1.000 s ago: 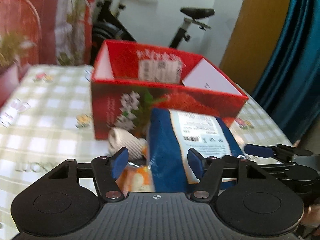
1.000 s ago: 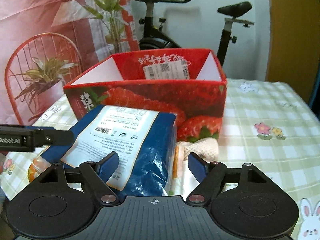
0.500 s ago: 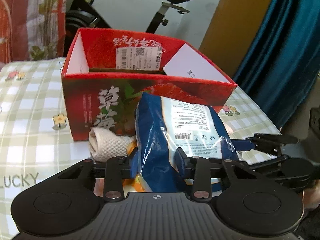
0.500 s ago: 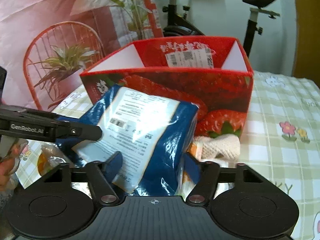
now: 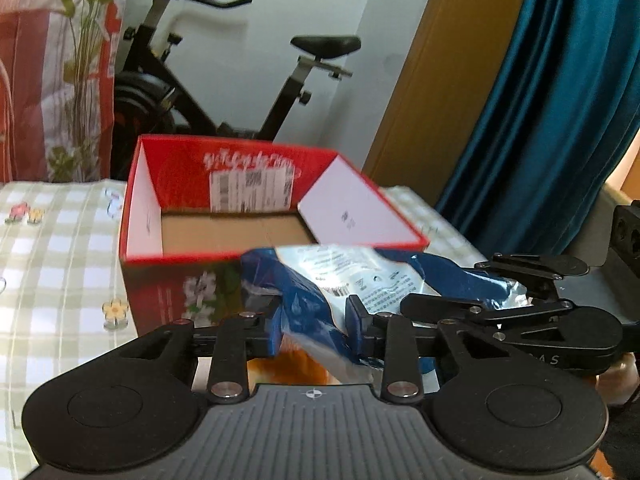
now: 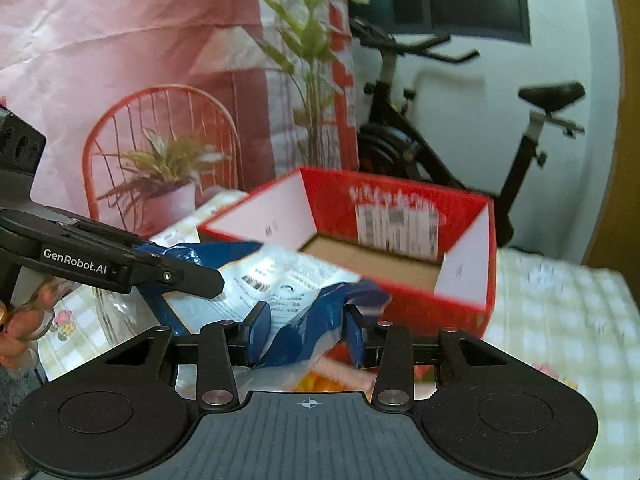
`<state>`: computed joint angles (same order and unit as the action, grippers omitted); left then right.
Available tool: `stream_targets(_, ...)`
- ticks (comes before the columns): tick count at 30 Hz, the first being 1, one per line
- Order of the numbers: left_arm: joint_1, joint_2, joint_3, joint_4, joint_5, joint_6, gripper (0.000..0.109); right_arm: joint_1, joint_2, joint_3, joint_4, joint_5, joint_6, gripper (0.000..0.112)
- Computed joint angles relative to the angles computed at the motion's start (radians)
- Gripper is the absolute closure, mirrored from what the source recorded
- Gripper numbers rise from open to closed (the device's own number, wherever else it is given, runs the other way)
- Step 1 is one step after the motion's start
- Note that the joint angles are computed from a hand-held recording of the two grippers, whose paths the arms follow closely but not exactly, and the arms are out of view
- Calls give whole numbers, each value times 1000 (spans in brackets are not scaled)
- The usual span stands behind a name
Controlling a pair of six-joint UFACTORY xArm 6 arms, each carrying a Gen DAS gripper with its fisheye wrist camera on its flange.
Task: Organize soft objects
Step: 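Lift the blue snack bag with the left gripper and release it into the red box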
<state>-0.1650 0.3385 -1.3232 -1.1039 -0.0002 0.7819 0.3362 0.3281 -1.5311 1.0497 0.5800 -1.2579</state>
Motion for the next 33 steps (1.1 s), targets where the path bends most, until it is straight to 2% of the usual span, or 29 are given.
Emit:
stream_targets(6,20,30,-74,53,9,-35,75,-2,72,-147,-44,59,1,75)
stream_targets(10,38,55,-111,140,36,-98,75,-3,116,-221,-70,94,42,75)
stream_targets(19,52,65,-153,-33,88,62,74,-13,149,-268,-37,135,9,75)
stream_targets(24,60,103,-201,-13,91,37,74,-19,207,-352,-48,145,21,75)
stream_targets(28,56,97,-199,-111,89,125,74,-21,208,-350,-43,150,13,75)
stream_targets(30,56,87,-188,-121,93,120,74,-20,195,-329,-29,150,-5,75)
stream_targets(33,52,64,-186,-240,90,230,74,-23,179,-316,-15,153,-30,76)
